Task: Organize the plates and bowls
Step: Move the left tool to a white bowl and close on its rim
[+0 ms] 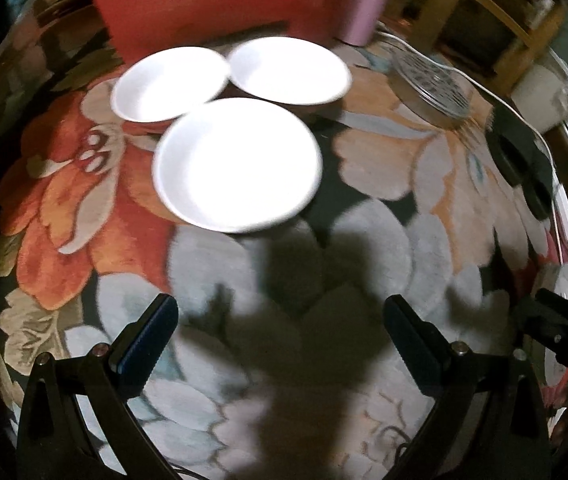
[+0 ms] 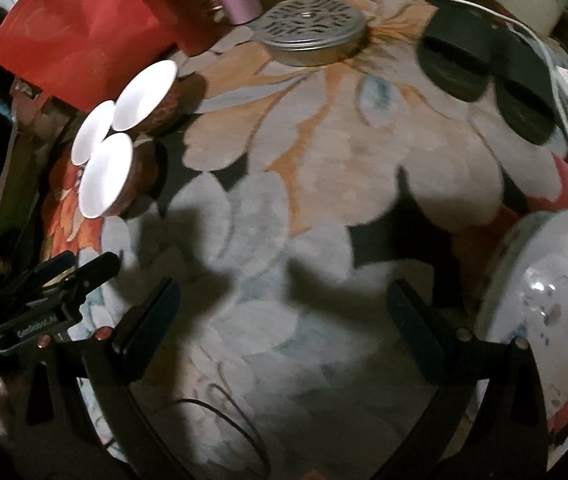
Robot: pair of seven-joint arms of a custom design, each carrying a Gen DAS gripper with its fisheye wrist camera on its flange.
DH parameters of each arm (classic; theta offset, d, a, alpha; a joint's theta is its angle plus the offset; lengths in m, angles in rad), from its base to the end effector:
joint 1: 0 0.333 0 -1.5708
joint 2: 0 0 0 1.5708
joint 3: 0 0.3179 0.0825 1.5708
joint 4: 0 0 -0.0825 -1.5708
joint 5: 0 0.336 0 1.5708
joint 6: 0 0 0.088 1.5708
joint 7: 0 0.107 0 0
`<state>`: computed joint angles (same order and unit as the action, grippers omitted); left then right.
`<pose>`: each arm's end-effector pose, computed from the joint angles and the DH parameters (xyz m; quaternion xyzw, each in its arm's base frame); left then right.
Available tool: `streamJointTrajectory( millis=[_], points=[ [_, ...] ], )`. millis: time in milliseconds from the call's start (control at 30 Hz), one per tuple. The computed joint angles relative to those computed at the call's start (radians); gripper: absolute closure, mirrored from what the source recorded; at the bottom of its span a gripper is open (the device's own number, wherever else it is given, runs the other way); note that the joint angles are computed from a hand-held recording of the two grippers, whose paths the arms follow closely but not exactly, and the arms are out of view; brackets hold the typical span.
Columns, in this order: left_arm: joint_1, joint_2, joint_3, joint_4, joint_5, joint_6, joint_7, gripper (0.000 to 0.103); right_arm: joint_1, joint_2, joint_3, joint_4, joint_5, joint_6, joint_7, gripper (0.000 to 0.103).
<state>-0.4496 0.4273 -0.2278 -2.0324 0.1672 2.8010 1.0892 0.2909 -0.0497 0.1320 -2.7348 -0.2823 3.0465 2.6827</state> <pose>0.4699 -0.3750 0.3142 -0.5814 0.7941 -0.1742 0.0333 0.3616 0.1862 0.3187 -0.5385 0.8227 -0.0447 0.1765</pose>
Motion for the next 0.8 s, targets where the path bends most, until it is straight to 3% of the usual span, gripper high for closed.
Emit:
streamJointTrajectory(
  millis=[333,500,667,800],
  points=[
    [0.054,0.020,0.018,0.026,-0.013,0.005,0.029,0.001,0.059,0.153,-0.026,0.170,0.152,0.017,-0.221,0.000],
    [0.086,0.036,0.015,0.038,-0.031,0.011,0.073,0.001,0.024,0.238,0.041,0.250,0.323,0.019,-0.411,0.000],
    [0.107,0.056,0.026,0.061,-0.047,0.036,0.094,0.001,-0.084,0.337,0.175,0.344,0.528,0.021,-0.590,0.000],
    [0.113,0.082,0.034,0.094,-0.051,0.056,0.108,0.006,-0.101,0.382,0.196,0.393,0.600,0.042,-0.644,0.001]
  ],
)
